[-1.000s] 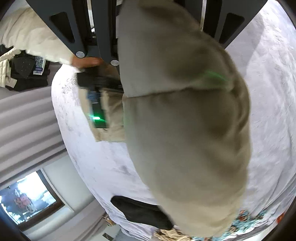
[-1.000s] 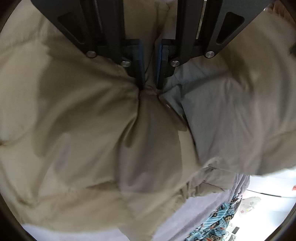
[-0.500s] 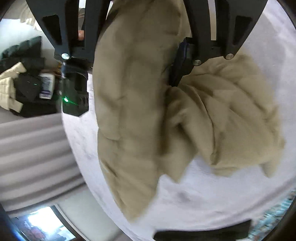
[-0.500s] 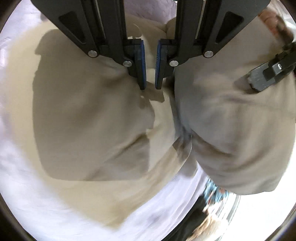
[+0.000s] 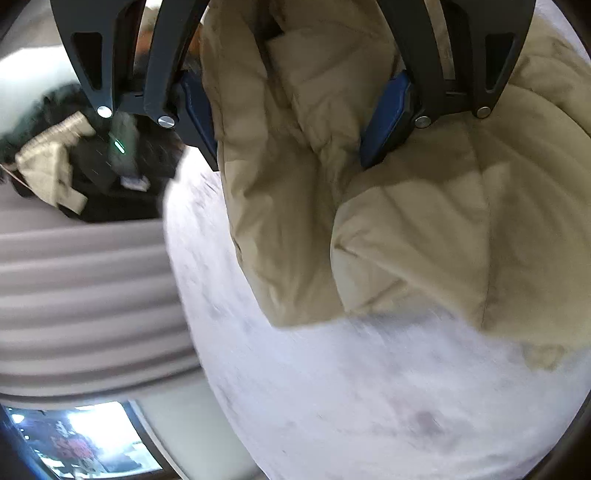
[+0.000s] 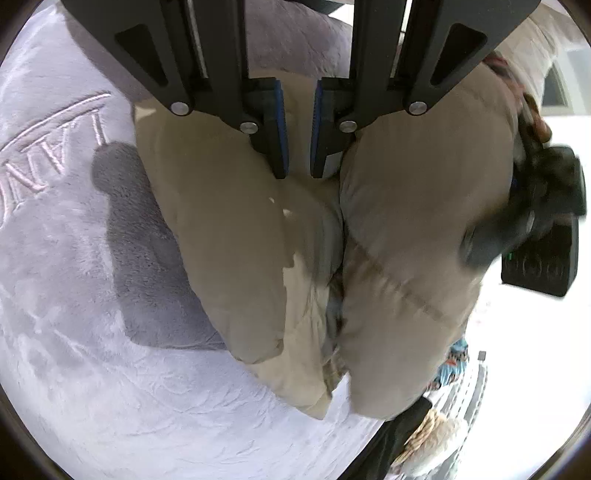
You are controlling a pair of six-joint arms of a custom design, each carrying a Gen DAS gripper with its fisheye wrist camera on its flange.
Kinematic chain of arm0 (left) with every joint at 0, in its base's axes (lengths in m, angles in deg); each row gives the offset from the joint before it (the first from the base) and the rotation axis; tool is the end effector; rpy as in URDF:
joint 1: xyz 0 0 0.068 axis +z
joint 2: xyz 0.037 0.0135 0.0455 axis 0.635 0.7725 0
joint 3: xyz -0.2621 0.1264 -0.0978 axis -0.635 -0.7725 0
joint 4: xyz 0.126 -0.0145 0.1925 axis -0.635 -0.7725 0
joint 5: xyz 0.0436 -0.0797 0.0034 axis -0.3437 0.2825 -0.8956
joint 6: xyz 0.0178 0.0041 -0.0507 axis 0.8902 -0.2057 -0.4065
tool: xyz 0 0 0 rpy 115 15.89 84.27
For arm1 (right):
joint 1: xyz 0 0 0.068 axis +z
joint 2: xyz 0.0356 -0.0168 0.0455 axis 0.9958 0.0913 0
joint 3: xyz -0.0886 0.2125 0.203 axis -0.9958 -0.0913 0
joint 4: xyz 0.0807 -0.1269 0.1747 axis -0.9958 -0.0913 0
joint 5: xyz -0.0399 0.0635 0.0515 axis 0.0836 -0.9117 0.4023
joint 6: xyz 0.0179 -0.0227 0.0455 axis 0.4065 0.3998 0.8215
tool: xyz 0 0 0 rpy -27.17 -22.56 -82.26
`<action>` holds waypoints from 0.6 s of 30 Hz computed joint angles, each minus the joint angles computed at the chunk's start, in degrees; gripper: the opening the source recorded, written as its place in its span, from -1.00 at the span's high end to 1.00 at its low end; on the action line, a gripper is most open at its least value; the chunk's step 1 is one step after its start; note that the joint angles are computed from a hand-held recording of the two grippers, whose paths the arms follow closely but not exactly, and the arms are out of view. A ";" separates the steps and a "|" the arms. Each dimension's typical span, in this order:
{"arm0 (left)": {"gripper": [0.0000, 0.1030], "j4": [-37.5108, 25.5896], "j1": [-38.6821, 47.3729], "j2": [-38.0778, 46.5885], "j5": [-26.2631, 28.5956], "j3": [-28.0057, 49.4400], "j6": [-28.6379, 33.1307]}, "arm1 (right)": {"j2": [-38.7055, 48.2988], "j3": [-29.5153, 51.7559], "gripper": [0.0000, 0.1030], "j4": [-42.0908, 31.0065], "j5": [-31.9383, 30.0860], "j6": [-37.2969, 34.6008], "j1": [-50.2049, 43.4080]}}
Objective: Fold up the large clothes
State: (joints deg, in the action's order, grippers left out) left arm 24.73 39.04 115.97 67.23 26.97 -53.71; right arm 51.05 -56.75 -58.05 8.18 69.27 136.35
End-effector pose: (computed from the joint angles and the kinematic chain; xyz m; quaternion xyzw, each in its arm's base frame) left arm 0.2490 -0.0260 0.2074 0.0612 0.9276 -0.3682 0.0171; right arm 0.1352 0.1882 0.1461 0.1143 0.9286 0.3524 0.0215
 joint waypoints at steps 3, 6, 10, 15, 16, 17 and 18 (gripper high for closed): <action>-0.44 6.66 -2.15 -1.69 -2.93 -2.47 -5.69 | -3.70 1.04 -0.13 -4.42 2.11 -0.40 1.96; -0.44 11.80 -5.97 -0.99 -4.39 -3.69 -8.79 | -8.44 3.36 -0.30 -10.88 6.61 -0.52 5.32; -0.45 17.44 -10.82 1.97 -7.62 -3.62 -12.56 | -13.67 8.59 -0.39 -20.08 14.11 3.04 12.81; -0.44 17.83 -13.42 1.13 -10.97 -2.30 -14.03 | -14.99 13.78 -0.53 -22.81 21.27 8.84 22.92; -0.44 16.95 -13.25 -0.37 -11.68 -1.76 -13.44 | -13.33 15.61 -0.53 -22.57 22.05 9.17 23.87; -0.44 17.31 -13.90 -0.82 -12.41 -1.22 -14.23 | -13.17 16.07 -0.53 -22.71 23.20 9.69 24.99; -0.44 15.91 -13.00 -3.01 -12.91 -0.47 -13.49 | -11.27 17.24 -0.53 -22.34 23.58 9.50 24.78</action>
State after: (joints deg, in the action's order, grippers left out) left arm 40.64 26.04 112.96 54.32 26.50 -67.19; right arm 39.78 -39.51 -80.40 31.76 78.77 161.13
